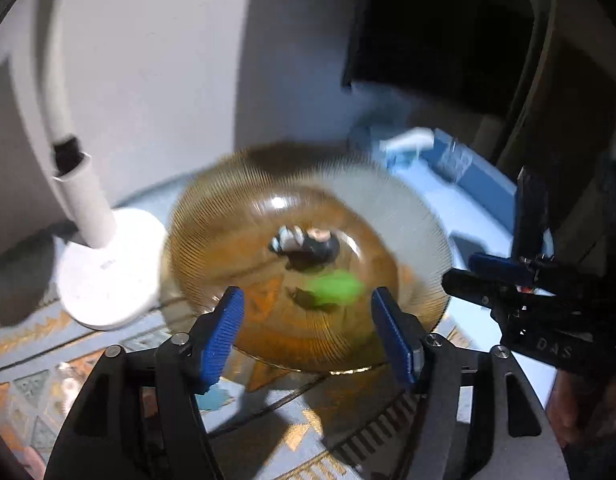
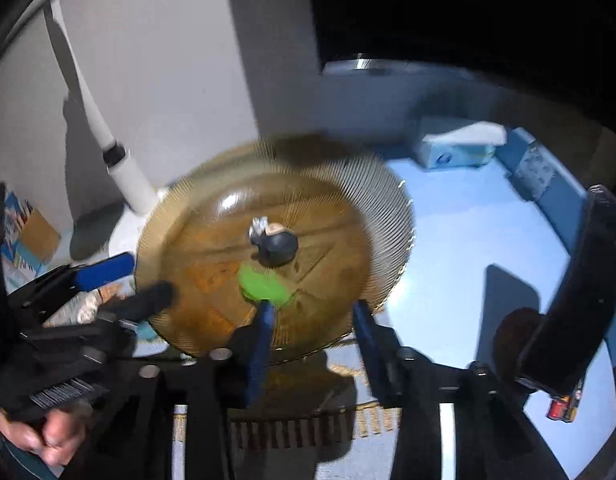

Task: Organize rigid objects
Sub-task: 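Carry both toys over the amber bowl and open both tools, then withdraw both tools from the bowl back toward the toys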

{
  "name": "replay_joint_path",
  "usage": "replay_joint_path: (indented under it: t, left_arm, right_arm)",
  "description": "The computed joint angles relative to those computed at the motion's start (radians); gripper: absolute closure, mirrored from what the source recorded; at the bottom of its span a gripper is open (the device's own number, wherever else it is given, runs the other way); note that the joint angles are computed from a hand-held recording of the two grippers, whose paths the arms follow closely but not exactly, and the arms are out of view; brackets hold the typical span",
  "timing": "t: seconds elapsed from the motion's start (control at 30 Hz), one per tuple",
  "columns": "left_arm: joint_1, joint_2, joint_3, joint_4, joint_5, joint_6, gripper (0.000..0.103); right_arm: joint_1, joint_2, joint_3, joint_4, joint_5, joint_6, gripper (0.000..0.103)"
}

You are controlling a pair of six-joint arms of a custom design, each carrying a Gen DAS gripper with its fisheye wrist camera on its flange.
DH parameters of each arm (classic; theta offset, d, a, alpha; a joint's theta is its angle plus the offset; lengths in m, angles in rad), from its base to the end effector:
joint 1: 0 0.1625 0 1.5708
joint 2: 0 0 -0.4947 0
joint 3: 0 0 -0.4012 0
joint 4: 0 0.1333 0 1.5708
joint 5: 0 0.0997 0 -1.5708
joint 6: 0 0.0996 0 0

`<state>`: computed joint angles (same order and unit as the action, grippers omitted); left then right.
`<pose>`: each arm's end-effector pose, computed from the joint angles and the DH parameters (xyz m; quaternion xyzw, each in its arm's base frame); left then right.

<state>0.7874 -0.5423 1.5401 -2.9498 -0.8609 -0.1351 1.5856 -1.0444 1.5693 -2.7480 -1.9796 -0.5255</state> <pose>-0.3972 -0.6797 0.0477 0.2308 0.8937 -0.3105 0.2271 0.1045 -0.7290 0.3771 0.1849 -0.9113 0.2550 0.2653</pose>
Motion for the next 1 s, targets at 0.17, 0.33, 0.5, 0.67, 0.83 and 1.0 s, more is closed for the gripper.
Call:
replay_joint_path:
  t: [0.17, 0.33, 0.5, 0.67, 0.83, 1.0]
  left_arm:
    - [-0.046, -0.101, 0.144, -0.195, 0.086, 0.04, 0.037]
    - [-0.098, -0.211, 0.287, -0.374, 0.169, 0.052, 0.037]
    - [-0.168, -0.295, 0.388, -0.514, 0.314, 0.079, 0.037]
    - [-0.232, -0.378, 0.493, -0.606, 0.452, 0.079, 0.036]
    - [-0.255, -0.443, 0.606, -0.574, 0.542, -0.037, 0.028]
    - [-0.221, -0.529, 0.707, -0.323, 0.561, -0.335, 0.028]
  right_arm:
    - [0.014, -0.054, 0.049, -0.109, 0.03, 0.011, 0.051]
    - [0.042, -0.1, 0.093, -0.153, 0.074, 0.007, 0.047]
    - [0.085, -0.143, 0.143, -0.186, 0.119, -0.022, 0.046]
    - [0.128, -0.17, 0.192, -0.217, 0.156, -0.045, 0.042]
    - [0.16, -0.171, 0.226, -0.197, 0.179, -0.05, 0.042]
    - [0.162, -0.143, 0.239, -0.127, 0.188, -0.022, 0.042]
